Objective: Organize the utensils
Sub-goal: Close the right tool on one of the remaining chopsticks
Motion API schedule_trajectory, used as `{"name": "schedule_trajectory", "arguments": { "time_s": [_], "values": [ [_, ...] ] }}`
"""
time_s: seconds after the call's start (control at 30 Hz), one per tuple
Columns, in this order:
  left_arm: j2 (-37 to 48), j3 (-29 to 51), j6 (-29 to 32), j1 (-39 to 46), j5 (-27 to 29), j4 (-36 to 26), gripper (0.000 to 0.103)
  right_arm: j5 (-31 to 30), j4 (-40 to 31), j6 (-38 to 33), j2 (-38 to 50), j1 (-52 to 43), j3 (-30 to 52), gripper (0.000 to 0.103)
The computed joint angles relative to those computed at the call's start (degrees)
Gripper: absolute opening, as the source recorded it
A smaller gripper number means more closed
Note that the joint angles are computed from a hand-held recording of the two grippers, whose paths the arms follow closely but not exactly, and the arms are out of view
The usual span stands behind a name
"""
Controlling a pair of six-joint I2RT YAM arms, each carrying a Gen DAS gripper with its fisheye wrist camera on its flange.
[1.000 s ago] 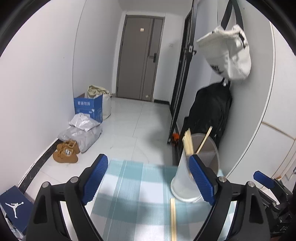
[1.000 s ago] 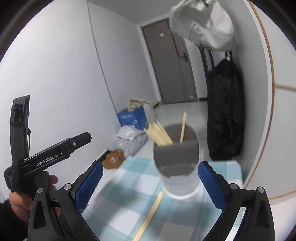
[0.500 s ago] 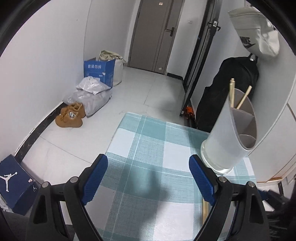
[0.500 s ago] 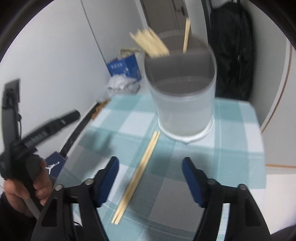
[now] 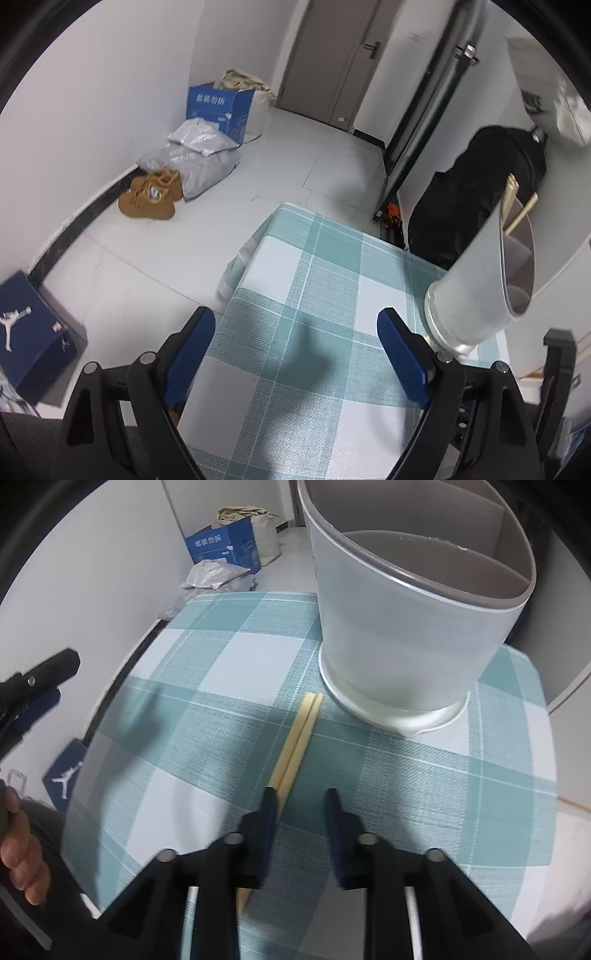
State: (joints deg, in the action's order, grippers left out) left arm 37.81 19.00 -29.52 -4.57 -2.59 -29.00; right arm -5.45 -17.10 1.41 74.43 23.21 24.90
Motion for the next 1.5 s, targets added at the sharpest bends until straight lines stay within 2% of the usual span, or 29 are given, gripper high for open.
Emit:
{"name": "schedule_trajectory", "arguments": {
  "time_s": [0.1, 0.23, 0.37, 0.47, 0.57, 0.63, 0.77, 0.97, 1.1, 1.2, 1.23, 1.4, 1.5],
  "values": [
    [1.18, 0.39, -0.96, 1.82, 2.84, 0.5, 0.086, 1.31, -0.57, 0.11, 0.09, 0.85, 0.23, 0.021],
    [3.21, 1.09, -1.47, 0.95, 2.82, 0.62, 0.086, 2.96, -2.62, 1.05, 2.01, 2.79, 2.6, 0.021],
    [3.44, 1.23, 0.62, 6.18, 6.06, 0.06, 0.086, 3.65, -3.73, 1.36, 6.32, 4.34, 6.01, 0.021],
    [5.15, 1.24, 2.13, 11.66, 9.89, 0.21, 0.086, 7.51, -3.63, 1.6, 8.35, 6.82, 7.53, 0.019],
    [6.82, 1.23, 2.62, 14.91, 11.94, 0.35, 0.086, 6.83, -4.01, 3.21, 8.86, 7.42, 8.44, 0.018],
    [7.44, 1.31, 2.51, 15.86, 12.32, 0.5, 0.086, 3.37, -4.53, 3.09, 7.59, 5.75, 7.88, 0.012],
    [7.77, 1.4, 2.01, 15.71, 13.04, 0.77, 0.086, -1.22, -5.43, 2.48, 4.1, 5.07, 5.0, 0.011],
    [7.85, 1.56, 2.58, 14.77, 13.14, 0.58, 0.086, -4.3, -8.09, 2.59, -2.8, 6.83, 1.44, 0.011],
    [8.85, 1.64, 3.17, 15.88, 14.51, 0.44, 0.086, -3.34, -8.41, 1.62, -5.86, 5.8, 1.17, 0.013],
    [9.23, 1.71, 3.08, 15.93, 14.15, 0.37, 0.086, -1.28, -8.68, 1.76, -2.45, 6.25, 2.65, 0.013],
    [9.29, 1.67, 3.07, 16.06, 14.18, 0.41, 0.086, -2.24, -9.01, 1.14, -0.99, 5.89, 3.01, 0.012],
    [10.62, 1.75, 2.62, 16.0, 14.2, 0.88, 0.086, -0.15, -7.5, 1.2, 0.96, 9.05, 3.43, 0.012],
    [10.63, 1.82, 2.53, 15.56, 13.96, 0.63, 0.086, 3.08, -8.12, 1.36, 4.51, 10.08, 5.82, 0.012]
  ]
}}
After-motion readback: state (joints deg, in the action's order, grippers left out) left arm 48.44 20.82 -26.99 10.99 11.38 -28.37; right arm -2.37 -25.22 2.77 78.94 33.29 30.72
